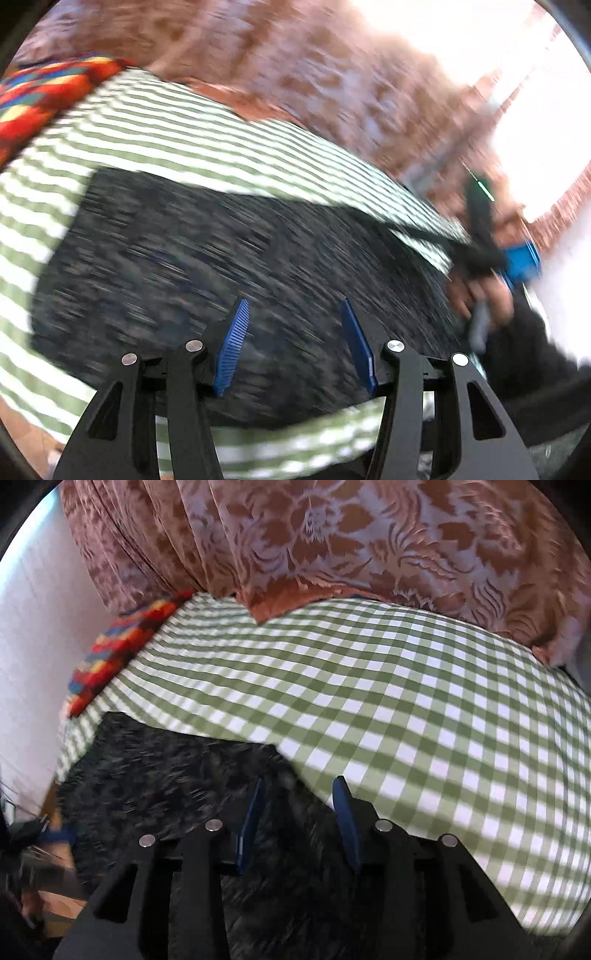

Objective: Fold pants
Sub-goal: 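Smooth the folded pants flat with both open grippers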

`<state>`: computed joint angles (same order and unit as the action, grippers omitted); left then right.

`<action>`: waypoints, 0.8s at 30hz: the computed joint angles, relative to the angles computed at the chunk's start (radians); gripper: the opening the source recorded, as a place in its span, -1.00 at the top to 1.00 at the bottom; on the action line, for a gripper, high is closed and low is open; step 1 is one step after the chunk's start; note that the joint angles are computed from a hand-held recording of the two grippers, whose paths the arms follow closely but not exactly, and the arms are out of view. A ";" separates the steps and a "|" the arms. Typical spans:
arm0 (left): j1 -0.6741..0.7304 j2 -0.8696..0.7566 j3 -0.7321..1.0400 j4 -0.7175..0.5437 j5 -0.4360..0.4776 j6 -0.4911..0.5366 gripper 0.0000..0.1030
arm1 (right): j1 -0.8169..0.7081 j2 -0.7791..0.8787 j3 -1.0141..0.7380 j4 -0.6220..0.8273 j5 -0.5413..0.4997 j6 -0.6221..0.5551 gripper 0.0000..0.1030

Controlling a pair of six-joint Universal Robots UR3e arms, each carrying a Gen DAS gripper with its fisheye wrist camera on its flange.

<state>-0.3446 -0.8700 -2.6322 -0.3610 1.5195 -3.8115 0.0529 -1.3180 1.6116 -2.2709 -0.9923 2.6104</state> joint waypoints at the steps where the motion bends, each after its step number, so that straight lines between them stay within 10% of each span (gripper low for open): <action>1: 0.053 0.060 -0.007 -0.056 -0.017 0.028 0.01 | -0.014 -0.049 0.051 0.007 0.014 -0.019 0.24; 6: 0.255 0.095 0.035 -0.213 -0.117 0.182 0.01 | -0.037 -0.215 0.239 0.055 0.046 -0.094 0.24; 17: 0.188 -0.512 0.269 -0.112 0.098 0.271 0.01 | 0.018 -0.184 0.325 -0.105 -0.051 0.029 0.23; 24: 0.225 -0.427 0.159 -0.027 0.080 0.240 0.01 | 0.026 -0.120 0.328 -0.210 -0.061 0.071 0.21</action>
